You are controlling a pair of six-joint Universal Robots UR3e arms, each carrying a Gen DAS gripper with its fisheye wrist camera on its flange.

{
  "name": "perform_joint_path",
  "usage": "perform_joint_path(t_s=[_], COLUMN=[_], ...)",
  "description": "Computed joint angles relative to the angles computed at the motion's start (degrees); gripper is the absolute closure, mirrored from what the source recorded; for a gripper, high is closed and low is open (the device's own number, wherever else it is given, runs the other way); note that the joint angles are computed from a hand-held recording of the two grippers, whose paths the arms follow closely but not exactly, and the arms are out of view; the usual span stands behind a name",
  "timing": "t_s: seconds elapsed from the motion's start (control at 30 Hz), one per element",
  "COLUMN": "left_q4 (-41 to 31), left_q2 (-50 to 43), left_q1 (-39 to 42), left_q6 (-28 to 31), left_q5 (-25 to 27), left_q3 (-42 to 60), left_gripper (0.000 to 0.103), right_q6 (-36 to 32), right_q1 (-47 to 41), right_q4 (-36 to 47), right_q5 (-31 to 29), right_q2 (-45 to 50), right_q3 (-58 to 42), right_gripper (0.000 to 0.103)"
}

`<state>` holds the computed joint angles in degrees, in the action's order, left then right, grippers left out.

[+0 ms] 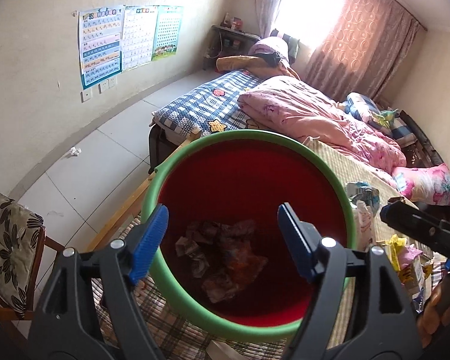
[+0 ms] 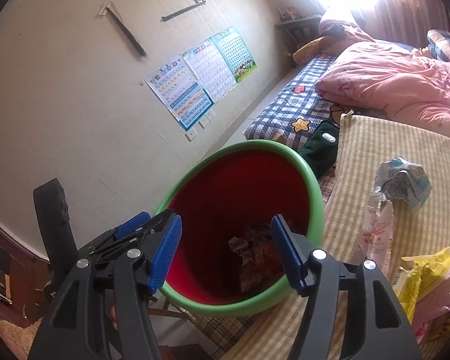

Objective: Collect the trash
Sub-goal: 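Grasp the white milk carton with the right tool while the left tool grasps the yellow wrapper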

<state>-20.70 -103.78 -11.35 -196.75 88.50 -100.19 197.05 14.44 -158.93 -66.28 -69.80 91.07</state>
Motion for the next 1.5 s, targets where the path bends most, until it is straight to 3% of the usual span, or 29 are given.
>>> perform_joint_path(t_s=[0.2, 0.4, 0.57, 0.73, 0.87, 0.97, 1.07, 1.13, 1.3, 1.5], left_q4=[-0.27, -1.58, -2.85, -5.15, -7.03, -8.6, -11.39, -12.71, -18.64, -30.93], left_q2=[0.2, -2.05, -4.83, -8.37, -11.29, -13.77, -17.52, -19.65, -26.78, -39.65], left_q1=[-4.08, -10.77, -17.14, -23.33, -26.63, -28.37, -29.9, -30.44, -31.23, -30.32], left_q6=[-0.82, -3.05, -5.94, -9.68, -11.99, -12.73, -12.25, -11.39, -7.66, -4.85], left_q5=[2.04, 5.1, 7.61, 10.13, 11.4, 12.06, 12.66, 12.35, 11.7, 8.29], left_q3=[1.0, 4.66, 8.0, 12.15, 15.7, 18.96, 25.03, 28.69, 41.01, 63.23], left_gripper=[0.03, 0.03, 0.03, 0.028, 0.028, 0.028, 0.028, 0.028, 0.028, 0.028], right_q6=[-0.15, -4.07, -16.0, -31.51, -40.26, -44.65, -45.43, -47.4, -52.9, -55.06], right_q1=[-2.89, -12.23, -27.0, -41.3, -47.45, -49.64, -48.55, -51.37, -56.12, -59.0], right_q4=[-5.59, -4.22, 9.35, 26.68, 32.42, 31.76, 29.42, 32.06, 38.62, 44.15], right_q5=[-0.5, 1.98, 4.3, 4.17, 2.94, 2.42, 0.37, 2.8, 5.59, 7.84], right_q2=[-8.56, -22.21, -39.32, -50.24, -51.35, -52.68, -50.96, -52.24, -54.59, -55.4], right_q3=[12.33, 27.89, 38.86, 42.43, 45.0, 48.13, 47.97, 48.13, 47.82, 46.82], right_gripper=[0.042, 0.04, 0.038, 0.033, 0.033, 0.032, 0.032, 0.032, 0.033, 0.033])
